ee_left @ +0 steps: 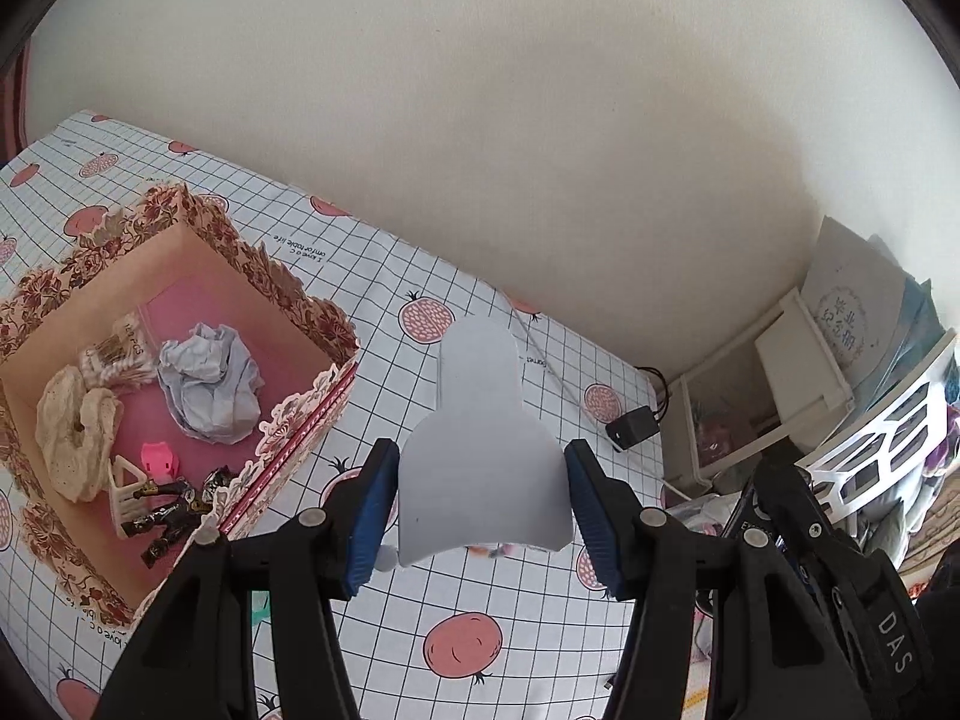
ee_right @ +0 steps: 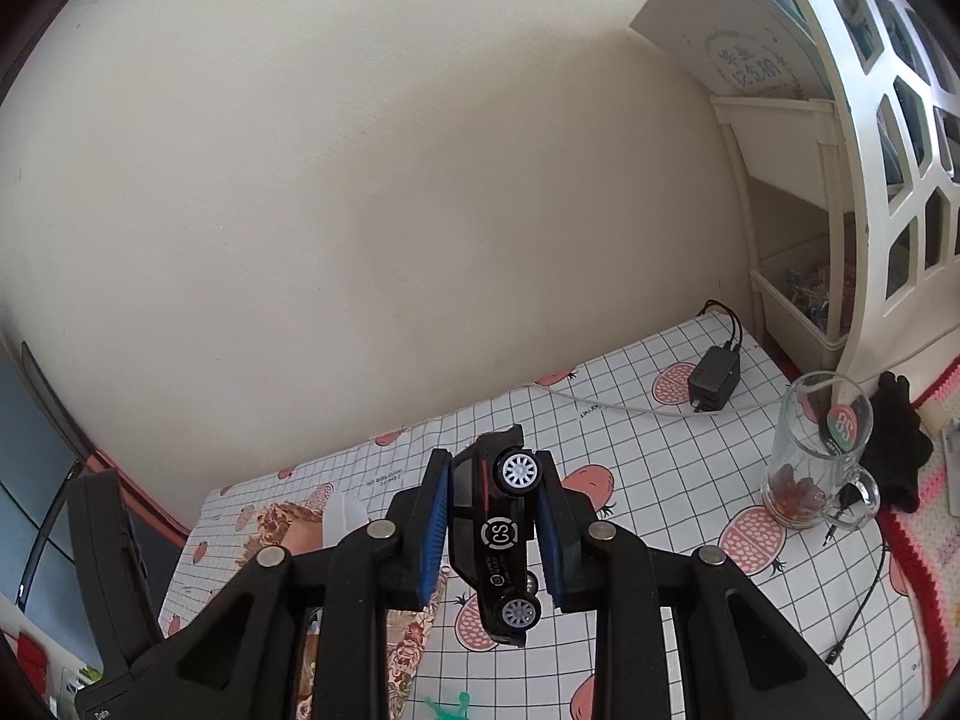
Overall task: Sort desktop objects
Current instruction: 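Lift the toy car and white paper and carry them over the gift box, then lower the car and paper into the box and open both grippers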
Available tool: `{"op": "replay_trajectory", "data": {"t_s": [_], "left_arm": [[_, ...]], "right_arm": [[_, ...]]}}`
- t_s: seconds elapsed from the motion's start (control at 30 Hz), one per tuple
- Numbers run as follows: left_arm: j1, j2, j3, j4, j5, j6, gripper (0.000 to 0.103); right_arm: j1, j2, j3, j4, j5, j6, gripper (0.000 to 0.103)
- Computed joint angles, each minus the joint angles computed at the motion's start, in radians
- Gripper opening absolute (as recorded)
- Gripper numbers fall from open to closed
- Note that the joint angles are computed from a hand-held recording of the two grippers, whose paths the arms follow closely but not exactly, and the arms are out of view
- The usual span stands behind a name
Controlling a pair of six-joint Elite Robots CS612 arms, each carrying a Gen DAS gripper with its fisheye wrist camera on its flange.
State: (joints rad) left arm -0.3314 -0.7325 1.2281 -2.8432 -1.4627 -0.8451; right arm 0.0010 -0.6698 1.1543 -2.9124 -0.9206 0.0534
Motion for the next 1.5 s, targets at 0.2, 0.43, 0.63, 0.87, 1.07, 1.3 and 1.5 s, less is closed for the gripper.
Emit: {"op": "replay_trajectory", "data": {"t_s": [0.2, 0.43, 0.63, 0.87, 1.07, 1.3, 1.5], "left_arm": [[0.001, -0.023, 0.029, -0.02, 0.06, -0.002, 0.058], [0.018, -0.039, 0.06, -0.026, 0.069, -0.051, 0.058], [0.035, -0.06, 0.098, -0.028, 0.1, -0.1, 0.058], [0.051, -0.089, 0.142, -0.018, 0.141, -0.136, 0.058], [0.063, -0.107, 0.168, -0.002, 0.163, -0.133, 0.058], [0.072, -0.131, 0.195, 0.043, 0.22, -0.136, 0.058], [0.082, -0.143, 0.217, 0.04, 0.221, -0.148, 0.058]], "right_arm": [[0.009, -0.003, 0.008, 0.007, 0.031, -0.023, 0.029], [0.03, -0.003, 0.01, 0.048, 0.038, -0.063, 0.029], [0.049, -0.007, 0.02, 0.08, 0.055, -0.098, 0.029], [0.068, -0.015, 0.034, 0.108, 0.081, -0.129, 0.029], [0.087, -0.013, 0.037, 0.134, 0.086, -0.151, 0.029], [0.109, -0.019, 0.059, 0.132, 0.084, -0.177, 0.029], [0.125, -0.024, 0.074, 0.134, 0.081, -0.215, 0.029]]}}
